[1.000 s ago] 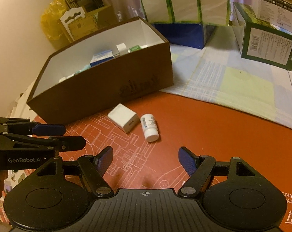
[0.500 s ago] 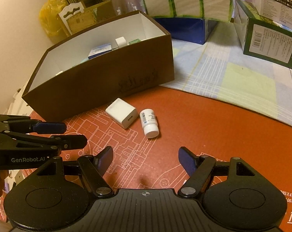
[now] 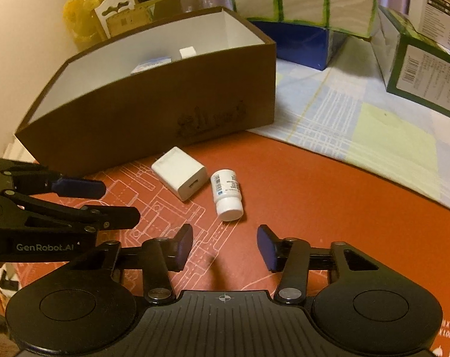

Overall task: Organize rigid objects
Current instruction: 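Close the left tool on the white plug adapter while the right tool approaches the pill bottle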

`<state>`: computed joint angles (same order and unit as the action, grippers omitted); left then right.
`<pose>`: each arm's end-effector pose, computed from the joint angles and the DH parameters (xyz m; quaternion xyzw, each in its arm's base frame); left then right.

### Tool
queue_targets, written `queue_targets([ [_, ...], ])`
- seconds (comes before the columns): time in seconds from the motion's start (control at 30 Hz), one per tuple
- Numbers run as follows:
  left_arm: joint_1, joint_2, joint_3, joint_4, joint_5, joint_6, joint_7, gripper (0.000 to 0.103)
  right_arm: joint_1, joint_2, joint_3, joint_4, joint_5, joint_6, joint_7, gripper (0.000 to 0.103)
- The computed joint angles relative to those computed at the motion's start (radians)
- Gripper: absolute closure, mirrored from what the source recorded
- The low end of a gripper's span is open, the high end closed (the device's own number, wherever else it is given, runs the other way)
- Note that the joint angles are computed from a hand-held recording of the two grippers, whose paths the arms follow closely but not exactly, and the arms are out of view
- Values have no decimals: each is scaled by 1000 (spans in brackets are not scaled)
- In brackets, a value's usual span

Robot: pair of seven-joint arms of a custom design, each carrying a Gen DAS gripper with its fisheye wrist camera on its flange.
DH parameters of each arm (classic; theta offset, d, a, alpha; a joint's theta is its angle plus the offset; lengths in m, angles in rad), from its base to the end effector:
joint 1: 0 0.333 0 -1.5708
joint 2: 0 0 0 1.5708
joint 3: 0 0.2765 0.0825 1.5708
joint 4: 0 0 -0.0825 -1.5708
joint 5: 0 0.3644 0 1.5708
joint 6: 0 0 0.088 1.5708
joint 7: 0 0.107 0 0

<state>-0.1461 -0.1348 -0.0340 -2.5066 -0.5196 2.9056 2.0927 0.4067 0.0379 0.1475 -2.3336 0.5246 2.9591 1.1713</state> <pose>0.4795 -0.0567 0.3610 -0.5962 0.7513 -0.2466 0.1385 0.4701 0.2512 0.3555 -0.8101 0.5009 -0.0893 0.2911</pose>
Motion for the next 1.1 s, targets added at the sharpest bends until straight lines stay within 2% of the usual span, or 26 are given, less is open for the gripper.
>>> queue_targets([
  [0.17, 5, 53, -10, 39, -24, 7, 47, 53, -3, 54, 4, 38, -18, 23, -9, 63],
  [0.47, 63, 132, -65, 98, -80, 31, 152, 53, -16, 141, 7, 117, -76, 19, 10, 68],
  [0.73, 97, 174, -124, 146, -258, 41, 356, 52, -26, 175, 0, 146, -119, -4, 46, 79],
  [0.97, 126, 224, -163, 184, -214, 64, 348, 51, -37, 176, -3, 142, -129, 4, 70, 80],
  [1.1, 145, 235, -190, 183, -204, 92, 352, 57, -42, 170, -1, 135, -130, 4, 68, 80],
])
